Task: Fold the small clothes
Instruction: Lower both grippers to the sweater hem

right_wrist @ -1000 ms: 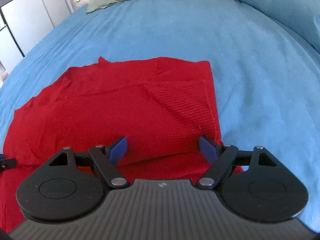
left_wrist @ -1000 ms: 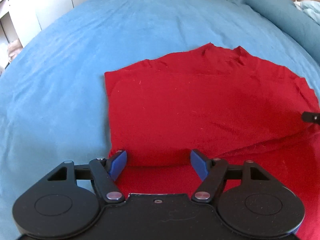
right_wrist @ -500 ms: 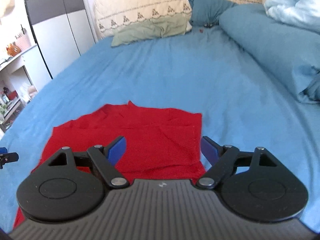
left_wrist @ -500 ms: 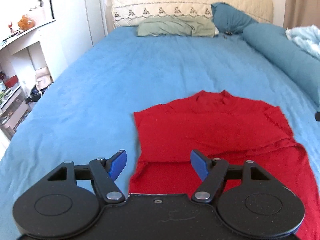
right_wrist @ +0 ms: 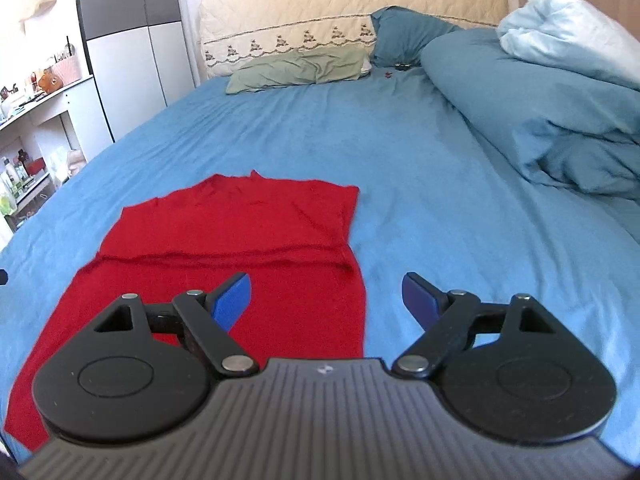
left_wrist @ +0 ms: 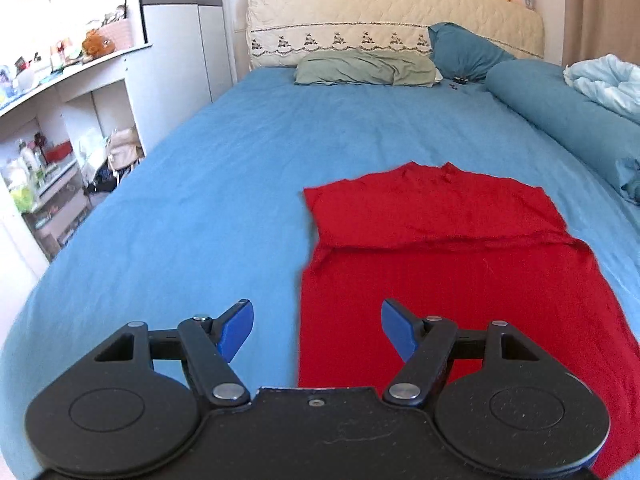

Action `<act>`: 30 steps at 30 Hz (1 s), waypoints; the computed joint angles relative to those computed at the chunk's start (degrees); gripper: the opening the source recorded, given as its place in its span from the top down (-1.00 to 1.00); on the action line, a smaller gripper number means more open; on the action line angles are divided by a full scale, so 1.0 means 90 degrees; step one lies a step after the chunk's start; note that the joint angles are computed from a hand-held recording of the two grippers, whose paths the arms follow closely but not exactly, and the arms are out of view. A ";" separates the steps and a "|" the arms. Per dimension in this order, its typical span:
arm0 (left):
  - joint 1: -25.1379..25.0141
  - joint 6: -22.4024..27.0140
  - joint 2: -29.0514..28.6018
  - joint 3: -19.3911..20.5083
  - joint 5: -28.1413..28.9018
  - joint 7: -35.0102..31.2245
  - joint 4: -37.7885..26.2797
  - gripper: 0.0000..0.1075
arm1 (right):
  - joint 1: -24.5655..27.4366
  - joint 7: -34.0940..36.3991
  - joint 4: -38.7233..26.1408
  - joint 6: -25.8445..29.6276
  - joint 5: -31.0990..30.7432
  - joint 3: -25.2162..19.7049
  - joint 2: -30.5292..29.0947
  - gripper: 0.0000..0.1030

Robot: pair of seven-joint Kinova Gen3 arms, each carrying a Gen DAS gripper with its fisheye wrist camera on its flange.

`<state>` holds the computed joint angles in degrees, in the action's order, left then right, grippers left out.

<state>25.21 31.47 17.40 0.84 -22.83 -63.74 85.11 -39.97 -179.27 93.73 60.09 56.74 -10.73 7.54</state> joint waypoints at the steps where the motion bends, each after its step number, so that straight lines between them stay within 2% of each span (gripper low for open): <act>1: 0.0066 -0.0078 -0.0145 -0.0048 -0.0036 0.0142 0.0224 -0.41 | -0.0147 -0.0253 0.0163 0.0150 0.0146 -0.0073 -0.0097 -0.91; 4: 0.0043 0.0080 -0.0504 0.0086 0.0016 0.0365 0.0623 -0.41 | -0.0397 -0.0545 0.0308 0.0663 0.0018 -0.0356 -0.0313 -0.91; 5: 0.0088 0.0071 -0.0640 0.0051 0.0083 0.0431 0.0781 -0.41 | -0.0460 -0.0650 0.0344 0.0782 -0.0079 -0.0453 -0.0396 -0.97; 7: -0.0174 0.0147 -0.0856 0.0333 0.0402 0.0254 0.0998 -0.44 | -0.0545 -0.0821 0.0409 0.0954 -0.0284 -0.0633 -0.0533 -1.00; 9: -0.0295 0.0218 -0.0998 0.0453 0.0603 0.0195 0.1172 -0.63 | -0.0641 -0.1207 0.0543 0.1065 -0.0375 -0.0808 -0.0664 -1.00; 10: -0.0349 0.0221 -0.1061 0.0524 0.0605 0.0279 0.1287 -0.79 | -0.0636 -0.1315 0.0635 0.0978 -0.0484 -0.0869 -0.0754 -1.00; 11: -0.0285 0.0181 -0.1117 0.0482 0.0518 0.0467 0.1404 -0.83 | -0.0649 -0.1426 0.0681 0.0994 -0.0563 -0.0945 -0.0792 -1.00; 15: -0.0326 0.0175 -0.1177 0.0581 0.0473 0.0881 0.1768 -0.83 | -0.0759 -0.1666 0.0774 0.1172 -0.0874 -0.1157 -0.0720 -1.00; 21: -0.0453 -0.0095 -0.1139 0.0669 0.0753 0.0930 0.2253 -0.82 | -0.1178 -0.2532 0.0989 0.1273 -0.1303 -0.1210 -0.0343 -1.00; 24: -0.0503 -0.0386 -0.1163 0.0665 0.0858 0.0940 0.2521 -0.77 | -0.1494 -0.3039 0.1050 0.1412 -0.1321 -0.1177 -0.0147 -1.00; 27: -0.0543 -0.0535 -0.1143 0.0680 0.0956 0.0804 0.2628 -0.52 | -0.1704 -0.3348 0.1115 0.1432 -0.1270 -0.1090 -0.0032 -1.00; 30: -0.0413 -0.0704 -0.1144 0.0591 0.0714 0.1018 0.2771 -0.30 | -0.1796 -0.3401 0.1124 0.1416 -0.1218 -0.0989 0.0049 -0.99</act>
<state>21.49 25.14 7.10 6.16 -16.40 -54.58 110.06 -56.13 -209.88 103.85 72.83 45.78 -19.63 7.98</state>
